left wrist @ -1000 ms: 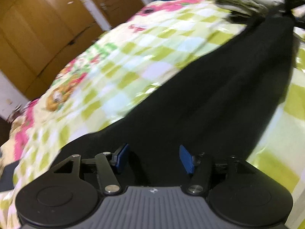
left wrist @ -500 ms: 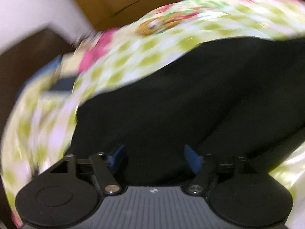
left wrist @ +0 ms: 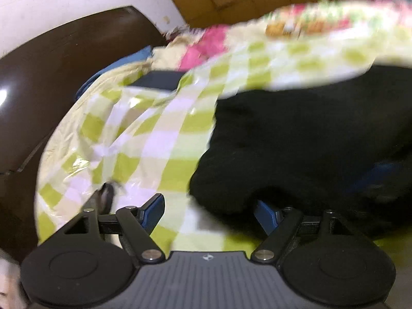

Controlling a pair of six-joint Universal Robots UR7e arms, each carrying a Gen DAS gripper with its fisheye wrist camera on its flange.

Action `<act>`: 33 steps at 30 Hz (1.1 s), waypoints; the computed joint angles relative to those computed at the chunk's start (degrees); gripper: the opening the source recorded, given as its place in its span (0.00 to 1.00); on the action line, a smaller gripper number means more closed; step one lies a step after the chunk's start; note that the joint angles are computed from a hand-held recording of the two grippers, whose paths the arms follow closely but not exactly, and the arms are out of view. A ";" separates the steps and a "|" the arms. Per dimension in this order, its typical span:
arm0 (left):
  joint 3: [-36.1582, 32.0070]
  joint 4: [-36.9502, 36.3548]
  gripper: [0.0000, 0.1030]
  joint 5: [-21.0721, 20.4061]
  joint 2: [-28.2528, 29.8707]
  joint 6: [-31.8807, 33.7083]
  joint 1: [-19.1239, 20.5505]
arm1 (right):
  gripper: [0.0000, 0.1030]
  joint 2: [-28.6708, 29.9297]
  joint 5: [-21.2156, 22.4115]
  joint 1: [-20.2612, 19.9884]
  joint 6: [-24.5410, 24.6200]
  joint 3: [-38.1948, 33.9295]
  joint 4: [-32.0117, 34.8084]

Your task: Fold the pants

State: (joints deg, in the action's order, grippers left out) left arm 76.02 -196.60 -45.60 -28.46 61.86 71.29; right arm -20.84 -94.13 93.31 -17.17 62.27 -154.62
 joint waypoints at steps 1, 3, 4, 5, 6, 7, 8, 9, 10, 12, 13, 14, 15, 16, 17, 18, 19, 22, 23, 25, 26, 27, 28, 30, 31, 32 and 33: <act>-1.30 -0.72 0.86 1.25 1.01 1.15 0.35 | 0.39 -0.43 0.04 0.11 0.31 1.29 -1.80; -2.31 0.22 0.86 2.76 1.01 -1.06 0.70 | 0.39 -2.74 1.55 -0.08 3.66 5.08 -5.15; -1.02 -0.76 0.86 2.76 -0.10 -1.27 0.65 | 0.39 -4.31 2.38 -0.33 5.24 7.73 -7.67; -0.62 -3.47 0.86 3.00 -0.18 0.19 0.52 | 0.39 -6.21 2.97 -0.58 6.37 10.76 -10.41; -0.94 -6.58 0.86 3.68 0.24 2.86 0.47 | 0.39 -8.58 2.76 -0.85 7.10 14.68 -13.69; -1.68 -9.46 0.86 4.64 0.89 5.77 0.48 | 0.39 -10.63 1.85 -1.02 7.61 18.01 -16.46; -2.33 -10.43 0.86 5.50 1.23 6.83 0.49 | 0.41 -13.08 0.44 -1.33 8.22 21.86 -19.51; -2.74 -10.32 0.86 6.35 1.28 6.61 0.35 | 0.42 -15.57 -1.45 -1.68 9.11 25.70 -22.59; -2.65 -10.75 0.86 6.89 1.11 6.48 0.14 | 0.42 -17.86 -3.40 -2.03 9.89 29.17 -25.51; -2.70 -12.33 0.86 6.48 1.25 7.31 -0.60 | 0.42 -22.70 -8.84 -2.89 12.05 36.70 -32.95; -1.64 -12.78 0.86 5.69 0.89 7.36 -1.28 | 0.43 -24.55 -11.22 -3.35 13.74 39.42 -35.52; -0.67 -12.70 0.86 4.30 0.60 7.40 -1.92 | 0.44 -26.82 -13.60 -4.00 16.15 42.52 -37.70; 1.20 -13.24 0.86 2.70 0.13 7.73 -2.78 | 0.44 -28.93 -15.92 -4.74 18.75 45.63 -40.34; 3.00 -13.41 0.86 0.77 -0.18 8.14 -3.67 | 0.44 -31.33 -17.96 -5.68 21.24 49.33 -43.53; 4.76 -12.61 0.86 -1.40 -0.31 8.16 -4.70 | 0.44 -33.03 -19.65 -6.39 22.79 52.16 -46.14; 5.93 -10.88 0.86 -2.91 -0.32 7.20 -5.51 | 0.44 -34.46 -21.99 -7.03 24.29 54.86 -49.36; 7.57 -7.83 0.86 -4.68 -0.60 4.80 -6.51 | 0.44 -35.97 -24.14 -7.96 25.83 57.69 -52.95; 11.07 -0.81 0.86 -9.60 -0.30 0.91 -9.09 | 0.44 -37.67 -28.26 -10.31 30.92 63.86 -65.48; 11.93 -0.01 0.86 -10.89 0.10 1.31 -9.85 | 0.44 -38.21 -29.09 -11.34 32.37 65.67 -69.50; 14.06 1.06 0.86 -13.78 0.69 2.12 -11.66 | 0.45 -38.80 -29.23 -13.37 34.21 68.50 -76.06; 14.67 1.82 0.86 -14.95 0.93 2.36 -12.42 | 0.46 -39.78 -28.53 -14.90 34.51 70.19 -78.18; 15.19 2.57 0.86 -15.89 1.20 2.47 -13.17 | 0.47 -40.71 -27.36 -16.60 35.15 71.47 -79.02; 15.55 3.05 0.86 -16.46 1.53 2.48 -13.86 | 0.47 -40.97 -24.39 -18.65 36.37 72.67 -80.84; 15.41 4.23 0.86 -16.98 2.33 2.67 -14.93 | 0.47 -41.30 -15.55 -23.23 39.02 74.88 -85.40; 15.14 5.05 0.86 -16.96 2.67 2.67 -15.32 | 0.47 -40.86 -13.37 -24.33 38.93 74.72 -86.35; 15.09 5.55 0.86 -16.71 2.87 2.60 -15.82 | 0.47 -40.91 -11.92 -25.21 38.72 74.60 -86.54; 14.93 5.81 0.86 -16.48 3.19 2.99 -16.15 | 0.47 -40.37 -10.66 -25.49 38.52 74.22 -87.28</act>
State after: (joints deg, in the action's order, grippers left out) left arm 90.95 -190.79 -62.09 -25.26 64.85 55.15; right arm -61.21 -104.79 67.82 21.35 136.49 -241.90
